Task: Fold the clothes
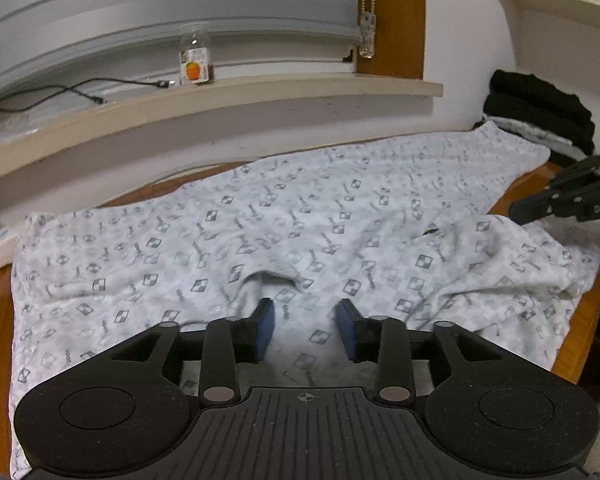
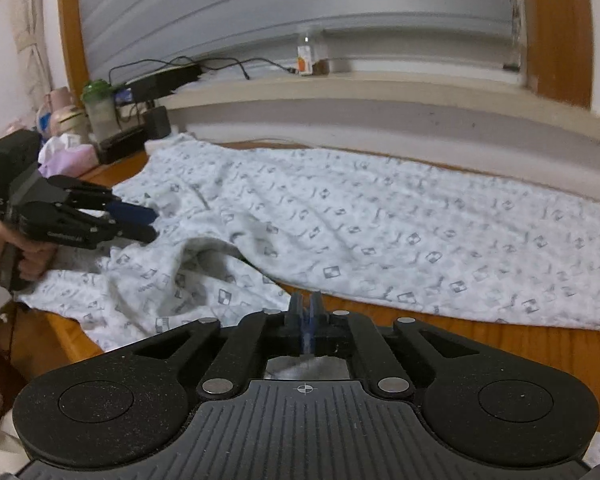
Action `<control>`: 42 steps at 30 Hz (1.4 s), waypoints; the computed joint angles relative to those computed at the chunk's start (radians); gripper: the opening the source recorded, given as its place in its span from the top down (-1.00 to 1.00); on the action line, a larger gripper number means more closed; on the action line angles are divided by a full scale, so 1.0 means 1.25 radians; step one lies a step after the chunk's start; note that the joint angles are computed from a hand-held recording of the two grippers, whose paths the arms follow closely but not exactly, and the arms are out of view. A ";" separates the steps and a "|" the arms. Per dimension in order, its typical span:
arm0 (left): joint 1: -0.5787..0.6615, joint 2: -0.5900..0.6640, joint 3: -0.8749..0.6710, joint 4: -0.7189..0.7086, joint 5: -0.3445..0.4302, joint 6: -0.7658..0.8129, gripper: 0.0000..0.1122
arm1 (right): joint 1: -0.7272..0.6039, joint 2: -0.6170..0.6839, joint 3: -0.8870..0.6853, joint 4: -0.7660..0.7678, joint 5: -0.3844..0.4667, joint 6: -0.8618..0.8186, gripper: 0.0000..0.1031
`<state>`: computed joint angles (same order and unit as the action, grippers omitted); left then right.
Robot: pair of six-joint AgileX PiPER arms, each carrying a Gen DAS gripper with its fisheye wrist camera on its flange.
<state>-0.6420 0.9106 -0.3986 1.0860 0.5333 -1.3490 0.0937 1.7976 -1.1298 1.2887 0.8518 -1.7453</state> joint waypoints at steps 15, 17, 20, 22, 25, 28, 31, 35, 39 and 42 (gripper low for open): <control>-0.215 0.226 -0.167 0.197 0.062 -0.256 -0.01 | -0.184 -0.138 0.168 -0.037 0.060 -0.142 0.37; -0.212 0.271 -0.204 0.215 0.037 -0.250 -0.02 | -0.257 -0.138 0.164 -0.044 0.072 -0.145 0.31; -0.193 0.350 -0.278 0.209 -0.004 -0.201 -0.02 | -0.374 -0.121 0.142 -0.040 0.082 -0.152 0.30; -0.180 0.406 -0.332 0.192 -0.029 -0.155 -0.02 | -0.439 -0.097 0.121 -0.020 0.065 -0.169 0.29; -0.156 0.479 -0.409 0.125 -0.077 -0.056 -0.02 | -0.515 -0.054 0.080 0.014 0.039 -0.182 0.29; -0.144 0.548 -0.482 0.008 -0.104 0.092 -0.01 | -0.563 -0.009 0.039 0.057 0.001 -0.211 0.26; -0.131 0.592 -0.533 -0.146 -0.121 0.261 0.02 | -0.587 0.059 -0.035 0.084 -0.035 -0.198 0.19; -0.108 0.609 -0.546 -0.296 -0.151 0.411 0.17 | -0.588 0.166 -0.179 0.049 -0.061 -0.082 0.19; -0.118 0.607 -0.541 -0.221 -0.140 0.330 0.21 | -0.567 0.242 -0.304 -0.022 -0.053 0.050 0.19; -0.143 0.585 -0.521 -0.108 -0.116 0.209 0.21 | -0.546 0.282 -0.370 -0.069 -0.038 0.116 0.19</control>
